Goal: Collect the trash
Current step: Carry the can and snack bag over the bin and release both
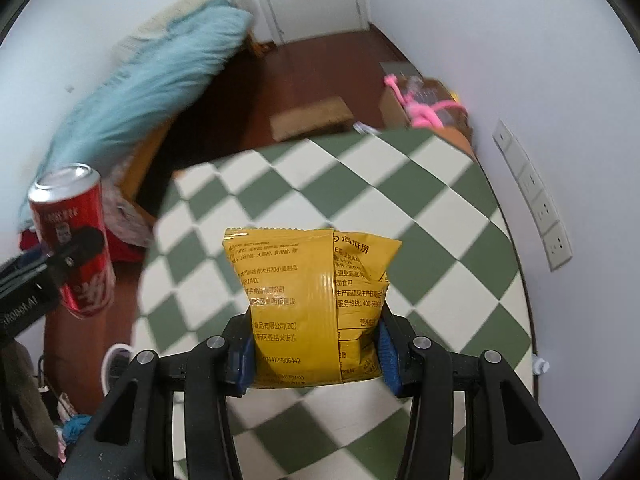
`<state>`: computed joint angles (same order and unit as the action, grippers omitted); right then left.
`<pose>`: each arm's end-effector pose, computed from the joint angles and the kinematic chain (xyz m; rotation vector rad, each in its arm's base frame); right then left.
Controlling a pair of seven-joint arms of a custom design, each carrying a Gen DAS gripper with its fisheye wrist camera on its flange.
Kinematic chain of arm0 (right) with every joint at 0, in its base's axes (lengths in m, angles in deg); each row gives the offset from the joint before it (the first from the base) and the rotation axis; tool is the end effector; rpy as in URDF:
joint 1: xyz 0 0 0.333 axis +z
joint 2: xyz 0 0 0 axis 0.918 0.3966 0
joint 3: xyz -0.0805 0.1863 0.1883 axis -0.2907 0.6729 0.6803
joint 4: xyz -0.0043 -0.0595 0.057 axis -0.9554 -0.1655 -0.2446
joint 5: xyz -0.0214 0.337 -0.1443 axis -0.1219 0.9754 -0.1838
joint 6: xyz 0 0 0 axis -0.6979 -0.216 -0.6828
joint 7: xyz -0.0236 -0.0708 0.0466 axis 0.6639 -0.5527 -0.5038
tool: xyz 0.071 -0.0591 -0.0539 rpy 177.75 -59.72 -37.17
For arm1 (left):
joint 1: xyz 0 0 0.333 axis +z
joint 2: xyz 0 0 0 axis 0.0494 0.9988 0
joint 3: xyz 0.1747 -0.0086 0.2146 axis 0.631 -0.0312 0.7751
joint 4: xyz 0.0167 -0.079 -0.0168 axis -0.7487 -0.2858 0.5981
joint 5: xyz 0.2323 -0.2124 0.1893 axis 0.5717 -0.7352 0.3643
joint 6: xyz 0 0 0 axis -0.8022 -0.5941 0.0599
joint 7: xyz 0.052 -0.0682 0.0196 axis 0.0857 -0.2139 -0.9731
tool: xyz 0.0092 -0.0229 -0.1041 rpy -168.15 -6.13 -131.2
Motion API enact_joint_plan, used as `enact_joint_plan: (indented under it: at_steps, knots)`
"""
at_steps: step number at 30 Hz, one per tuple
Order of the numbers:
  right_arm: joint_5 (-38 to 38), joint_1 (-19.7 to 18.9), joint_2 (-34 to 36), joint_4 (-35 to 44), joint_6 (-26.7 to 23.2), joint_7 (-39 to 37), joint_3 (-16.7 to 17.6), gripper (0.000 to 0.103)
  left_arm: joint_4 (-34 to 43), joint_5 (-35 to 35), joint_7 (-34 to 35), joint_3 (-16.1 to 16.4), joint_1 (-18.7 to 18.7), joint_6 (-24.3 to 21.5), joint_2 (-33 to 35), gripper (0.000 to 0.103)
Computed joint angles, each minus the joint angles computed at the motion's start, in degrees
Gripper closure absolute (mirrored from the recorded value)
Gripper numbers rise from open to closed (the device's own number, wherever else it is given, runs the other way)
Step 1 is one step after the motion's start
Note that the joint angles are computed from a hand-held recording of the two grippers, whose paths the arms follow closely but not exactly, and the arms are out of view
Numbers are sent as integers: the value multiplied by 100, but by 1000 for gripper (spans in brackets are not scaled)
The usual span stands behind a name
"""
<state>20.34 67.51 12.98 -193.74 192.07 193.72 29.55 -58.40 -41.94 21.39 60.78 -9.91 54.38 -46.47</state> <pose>0.4028 0.0844 0.5486 -1.2376 2.3667 -0.4992 0.5015 -0.2216 0.6066 -1.3604 2.3371 -0.7591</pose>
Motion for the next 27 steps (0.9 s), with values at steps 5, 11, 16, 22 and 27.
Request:
enact_joint_plan:
  at_steps: [5,11,16,22,27]
  knots:
    - [-93,187,126,562,-48,450,416,53,-525,-511,400,417,159,-1,-759,29]
    - [-250,589,646,1268,38,898,760,53,-881,-882,826,1000,451,-160,-1334,29]
    - [-460,1109,1672,2156,293,1211,989,53,-958,-942,1044,1452,937,-365,-1369,29]
    - [-634,1801,3495,3553,464,1256,1067,53,-619,-938,1105,1715,1698,-785,-624,29]
    - [-315,2331,5082,4917,243,839,922,53,39,-1183,1066,1712,2267,-1411,542,31]
